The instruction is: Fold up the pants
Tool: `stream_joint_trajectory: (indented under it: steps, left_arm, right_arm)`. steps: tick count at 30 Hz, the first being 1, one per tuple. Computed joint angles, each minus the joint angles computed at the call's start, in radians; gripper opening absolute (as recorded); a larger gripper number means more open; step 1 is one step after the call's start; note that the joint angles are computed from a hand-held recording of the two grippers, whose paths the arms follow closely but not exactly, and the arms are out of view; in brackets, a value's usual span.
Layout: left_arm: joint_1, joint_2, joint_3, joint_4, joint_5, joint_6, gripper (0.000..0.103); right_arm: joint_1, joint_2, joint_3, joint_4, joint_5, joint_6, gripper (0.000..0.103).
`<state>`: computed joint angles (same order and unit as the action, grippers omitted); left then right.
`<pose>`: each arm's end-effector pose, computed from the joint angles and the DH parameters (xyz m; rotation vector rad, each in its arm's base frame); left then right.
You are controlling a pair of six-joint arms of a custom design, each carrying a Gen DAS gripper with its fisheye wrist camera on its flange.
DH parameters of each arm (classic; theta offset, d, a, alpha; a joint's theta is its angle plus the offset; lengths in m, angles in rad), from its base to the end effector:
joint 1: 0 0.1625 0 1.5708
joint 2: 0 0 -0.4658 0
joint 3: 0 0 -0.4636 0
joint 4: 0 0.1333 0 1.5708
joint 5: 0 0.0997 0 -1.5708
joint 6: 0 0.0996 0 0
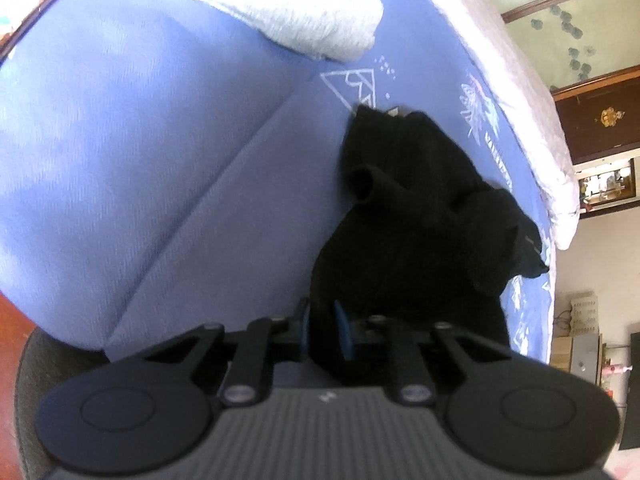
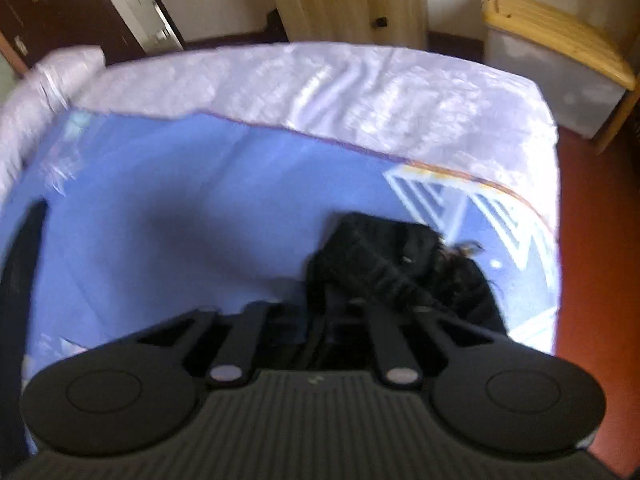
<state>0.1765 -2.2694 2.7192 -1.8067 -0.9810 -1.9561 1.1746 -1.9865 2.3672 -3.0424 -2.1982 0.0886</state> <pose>-0.1616 -0.2205 0.2156 -0.7032 2.7738 -0.8960 -0.0698 -0.3609 0.4676 -0.9142 -1.9582 1.1662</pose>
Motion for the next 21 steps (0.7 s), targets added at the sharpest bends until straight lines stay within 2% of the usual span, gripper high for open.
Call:
stream_joint_trajectory:
  steps: [3, 6, 7, 9, 11, 13, 15, 18, 20, 21]
  left_arm:
    - [0.0, -0.009, -0.015, -0.008, 0.035, 0.01, 0.012]
    - [-0.017, -0.007, -0.043, -0.005, 0.086, 0.028, 0.012]
    - [-0.033, -0.004, -0.057, 0.013, 0.11, 0.025, 0.012]
    - [-0.075, -0.011, -0.083, 0.078, 0.154, -0.007, 0.012]
    - [-0.117, -0.035, -0.106, 0.168, 0.178, -0.059, 0.012]
    - [-0.147, -0.068, -0.119, 0.259, 0.172, -0.113, 0.012]
    - [-0.153, -0.091, -0.117, 0.304, 0.136, -0.149, 0.01]
    - [-0.135, -0.098, -0.093, 0.303, 0.063, -0.17, 0.01]
    - [-0.128, -0.114, -0.075, 0.298, 0.034, -0.185, 0.011]
    - [-0.128, -0.128, -0.066, 0.299, 0.028, -0.197, 0.012]
  right_arm:
    - [0.048, -0.026, -0.029, 0.006, 0.109, 0.043, 0.009]
    - [0.107, -0.075, -0.064, 0.007, 0.282, 0.074, 0.009]
    - [0.121, -0.096, -0.07, -0.004, 0.348, 0.073, 0.006]
    - [0.153, -0.13, -0.059, -0.102, 0.417, 0.02, 0.002]
    - [0.141, -0.194, -0.035, -0.156, 0.485, -0.015, 0.002]
    - [0.07, -0.28, -0.007, -0.117, 0.543, -0.01, 0.002]
    - [0.007, -0.348, 0.03, -0.078, 0.512, -0.036, 0.003]
    - [-0.041, -0.392, 0.079, 0.0, 0.462, -0.095, 0.007]
    - [-0.035, -0.383, 0.099, 0.075, 0.462, -0.141, 0.01]
    - [0.001, -0.35, 0.106, 0.08, 0.426, -0.175, 0.014]
